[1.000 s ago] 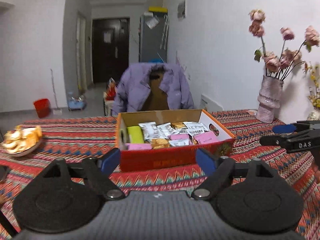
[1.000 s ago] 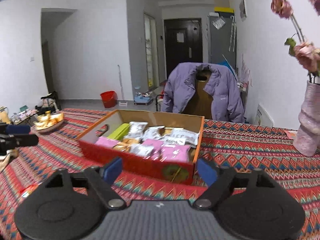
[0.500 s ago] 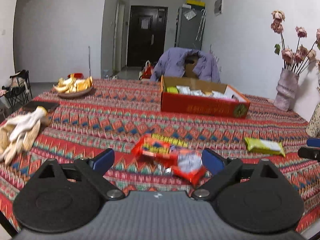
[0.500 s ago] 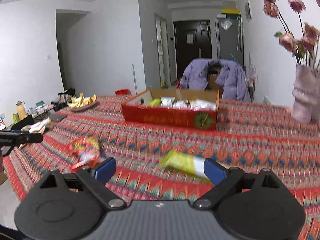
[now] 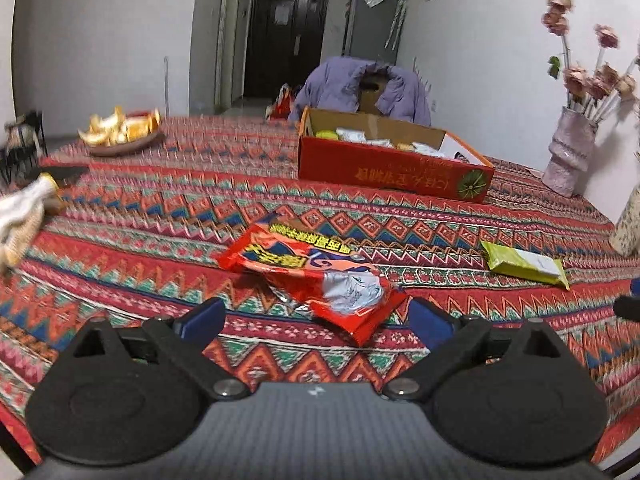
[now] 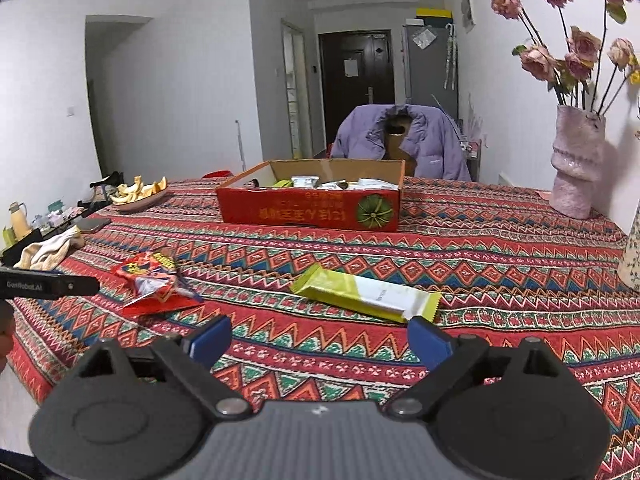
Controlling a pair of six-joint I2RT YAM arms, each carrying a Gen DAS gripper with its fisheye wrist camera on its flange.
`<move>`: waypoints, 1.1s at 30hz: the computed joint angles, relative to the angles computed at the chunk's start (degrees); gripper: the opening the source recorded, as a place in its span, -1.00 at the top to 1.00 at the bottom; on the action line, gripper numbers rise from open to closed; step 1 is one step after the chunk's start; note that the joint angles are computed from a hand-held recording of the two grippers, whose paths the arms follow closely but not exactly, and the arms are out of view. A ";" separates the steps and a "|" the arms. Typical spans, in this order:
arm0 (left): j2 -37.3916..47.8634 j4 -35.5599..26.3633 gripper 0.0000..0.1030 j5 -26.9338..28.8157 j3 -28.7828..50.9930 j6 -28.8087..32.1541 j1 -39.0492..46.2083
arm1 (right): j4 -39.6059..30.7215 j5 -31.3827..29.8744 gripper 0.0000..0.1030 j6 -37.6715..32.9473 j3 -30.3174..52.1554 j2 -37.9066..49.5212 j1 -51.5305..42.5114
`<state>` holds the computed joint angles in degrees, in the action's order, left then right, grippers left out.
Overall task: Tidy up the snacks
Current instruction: 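Move both tools back over the red chip bag and yellow-green bar, then grasp the red chip bag with the left tool while the right tool grasps the yellow-green bar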
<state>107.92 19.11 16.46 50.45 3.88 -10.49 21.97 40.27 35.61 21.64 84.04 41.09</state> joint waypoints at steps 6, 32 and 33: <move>12.07 -8.16 -0.94 -3.97 16.78 -6.18 -3.29 | 3.41 -5.26 -0.83 -2.43 1.02 3.73 -5.74; 24.22 -13.27 -0.99 -5.73 34.77 5.47 -8.92 | 3.95 -29.54 -0.79 -23.19 32.09 36.81 -33.41; 24.05 -13.46 -1.00 -5.89 34.70 5.31 -8.58 | 3.86 -30.82 -0.79 -21.42 31.97 36.80 -34.18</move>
